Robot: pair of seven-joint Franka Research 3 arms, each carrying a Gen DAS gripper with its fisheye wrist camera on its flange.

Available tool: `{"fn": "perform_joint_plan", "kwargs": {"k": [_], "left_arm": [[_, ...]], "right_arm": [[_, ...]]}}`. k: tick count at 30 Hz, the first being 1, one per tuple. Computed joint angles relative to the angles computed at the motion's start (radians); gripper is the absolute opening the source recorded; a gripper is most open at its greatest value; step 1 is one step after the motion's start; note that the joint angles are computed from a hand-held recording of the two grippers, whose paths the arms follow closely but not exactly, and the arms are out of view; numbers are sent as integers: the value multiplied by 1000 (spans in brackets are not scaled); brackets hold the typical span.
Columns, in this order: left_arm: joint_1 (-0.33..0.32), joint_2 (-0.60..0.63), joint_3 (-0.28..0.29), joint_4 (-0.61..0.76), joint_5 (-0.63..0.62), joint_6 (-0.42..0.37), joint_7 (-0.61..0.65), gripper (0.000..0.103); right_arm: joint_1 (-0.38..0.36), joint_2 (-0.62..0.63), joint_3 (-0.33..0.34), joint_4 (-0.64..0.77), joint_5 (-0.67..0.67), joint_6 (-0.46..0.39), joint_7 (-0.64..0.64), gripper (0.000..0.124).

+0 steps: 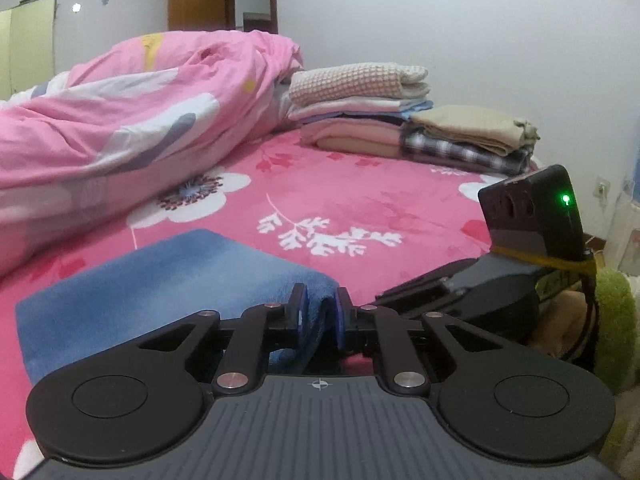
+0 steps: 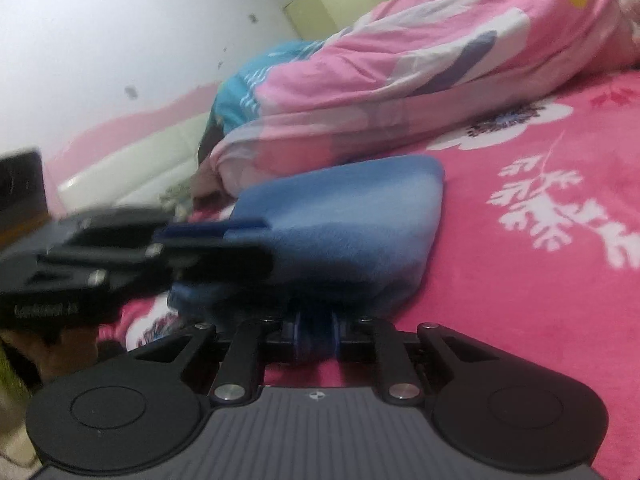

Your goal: Fold clothes

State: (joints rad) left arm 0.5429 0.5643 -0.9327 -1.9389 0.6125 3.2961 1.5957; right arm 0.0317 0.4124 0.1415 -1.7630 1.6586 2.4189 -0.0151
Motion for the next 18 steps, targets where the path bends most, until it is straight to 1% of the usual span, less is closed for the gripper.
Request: {"fn": "perform_joint_plan", "kwargs": {"k": [1,4,6,7,9,10,12,14,15,16,17,18], "left_arm": [[-9,-10,14,-8,8,7,8,12],[-86,-53,114,-25,31,31,24,12],[-150,-78,193,-34,49,50,31,12],[-174,-86,224,-39,59,60,32,12],[-193,-91,253,-44,81,72,19,12],[-194,-90,258,-45,93,76,9,12],[-162,-80,229,-44,122,71,-20,12],[-119,-69,184,-47,144,48,-36,13],[-106,-71,172,-55,145,47,-38,14],[-96,-80,167,-70,145,59,-41,14],[-59,-78,132,-84,154,64,-50,15],[10,-59,62,-96,177,67,-76,15]], "right_arm": [[-7,-6,0,-10,8,-10,-4,14],[-29,-34,-14,-50,23,-42,4,15],[-33,-59,-30,-69,23,-24,30,16],[-35,-71,-38,-72,26,-15,52,17],[-34,-86,-48,-61,10,-8,103,17],[-27,-92,-50,-48,-19,-8,121,17],[11,-88,-48,-12,-108,46,138,17],[65,-47,-53,42,-307,112,227,15],[82,-28,-53,65,-397,127,274,15],[76,-13,-47,81,-430,117,301,14],[71,1,-45,102,-476,97,339,14],[66,13,-51,133,-541,57,402,13]]}}
